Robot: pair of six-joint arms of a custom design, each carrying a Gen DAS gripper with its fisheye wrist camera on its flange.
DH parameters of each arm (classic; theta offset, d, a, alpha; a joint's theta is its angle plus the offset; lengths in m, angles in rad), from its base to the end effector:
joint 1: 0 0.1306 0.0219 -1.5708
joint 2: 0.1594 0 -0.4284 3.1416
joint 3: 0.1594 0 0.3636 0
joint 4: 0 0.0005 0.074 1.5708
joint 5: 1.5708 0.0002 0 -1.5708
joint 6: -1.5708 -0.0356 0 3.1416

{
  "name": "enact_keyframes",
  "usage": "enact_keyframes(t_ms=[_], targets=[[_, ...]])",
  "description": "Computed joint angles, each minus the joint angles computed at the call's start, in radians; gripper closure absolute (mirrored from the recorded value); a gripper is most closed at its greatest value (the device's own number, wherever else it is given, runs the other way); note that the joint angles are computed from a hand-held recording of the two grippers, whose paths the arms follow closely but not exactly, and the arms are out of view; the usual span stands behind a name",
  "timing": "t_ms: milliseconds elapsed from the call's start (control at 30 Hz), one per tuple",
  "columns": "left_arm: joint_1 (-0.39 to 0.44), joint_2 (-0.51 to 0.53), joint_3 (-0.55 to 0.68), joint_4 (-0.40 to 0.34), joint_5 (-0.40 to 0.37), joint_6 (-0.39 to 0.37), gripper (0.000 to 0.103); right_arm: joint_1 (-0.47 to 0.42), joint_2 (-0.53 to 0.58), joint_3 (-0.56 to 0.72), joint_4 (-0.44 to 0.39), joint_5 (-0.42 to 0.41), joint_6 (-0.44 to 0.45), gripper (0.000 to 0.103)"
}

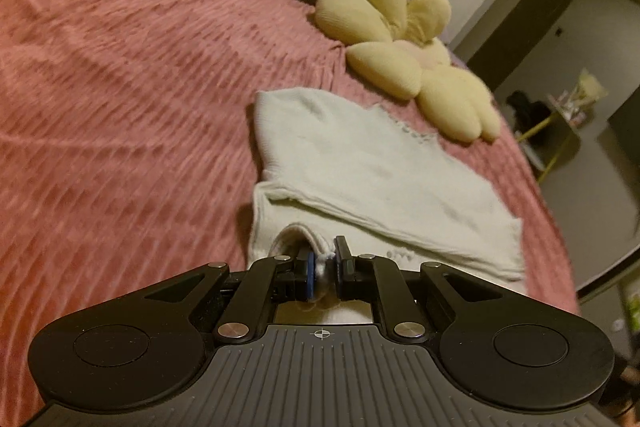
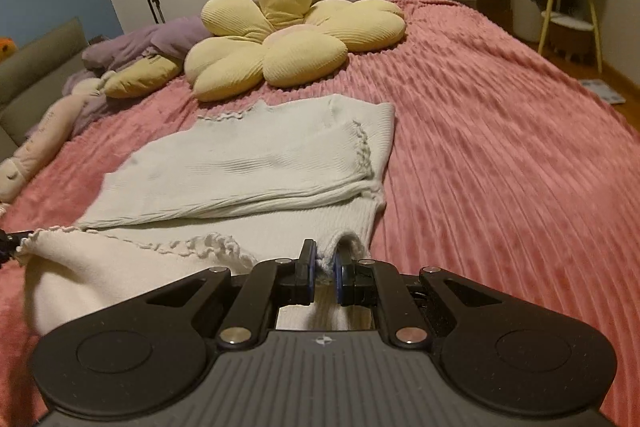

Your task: Fold small clothes

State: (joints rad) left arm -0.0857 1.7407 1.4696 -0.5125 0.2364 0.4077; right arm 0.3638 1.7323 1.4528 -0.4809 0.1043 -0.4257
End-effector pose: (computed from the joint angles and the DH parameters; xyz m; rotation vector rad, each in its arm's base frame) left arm 0.5846 -0.0591 0.3618 -0.2661 2.3719 -0.5163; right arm 0.5488 0.2045 0.3613 0.1249 2.3388 0.2734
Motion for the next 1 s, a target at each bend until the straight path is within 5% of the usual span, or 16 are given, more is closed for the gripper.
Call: enact_keyframes(t_ms=[100, 267, 367, 400, 433, 567, 667, 767, 933, 1000], targets=[[-0.009, 0.022, 0.015, -0.028, -0.050, -0.037, 0.091, 0.000, 0.030, 0.026, -0.009, 0.022, 0.030, 0.095], [0.004, 0.028, 0.006, -0.017, -0.036, 0.023, 0.086, -0.006, 0.072, 0.066, -0.043, 0.018, 0.041, 0.094], [0.012, 0.007, -0.020, 0.023, -0.019, 0.018, 0.070, -0.010, 0.047, 0.032, 0.001, 0.030, -0.003, 0.084], [0.011, -0.003, -0.030, 0.035, -0.042, -0.003, 0.057, -0.008, 0.036, 0.016, 0.020, 0.052, -0.012, 0.078], [0.009, -0.010, -0.036, 0.041, -0.060, -0.020, 0.055, -0.007, 0.024, -0.001, 0.038, 0.077, -0.014, 0.070], [0.018, -0.025, -0.056, 0.058, -0.020, -0.065, 0.050, -0.015, 0.002, -0.034, 0.030, 0.060, 0.004, 0.069], [0.012, 0.003, -0.021, -0.007, -0.007, -0.110, 0.046, -0.020, 0.008, -0.032, 0.007, 0.024, 0.022, 0.068], [0.004, 0.036, 0.010, -0.056, -0.016, -0.110, 0.050, -0.030, 0.026, -0.009, -0.008, -0.025, 0.007, 0.068], [-0.014, 0.047, 0.024, -0.066, -0.080, -0.123, 0.084, -0.031, 0.063, 0.034, -0.027, -0.063, 0.022, 0.069], [-0.013, 0.040, 0.015, -0.050, -0.070, -0.136, 0.091, -0.028, 0.066, 0.037, -0.022, -0.066, 0.030, 0.079]])
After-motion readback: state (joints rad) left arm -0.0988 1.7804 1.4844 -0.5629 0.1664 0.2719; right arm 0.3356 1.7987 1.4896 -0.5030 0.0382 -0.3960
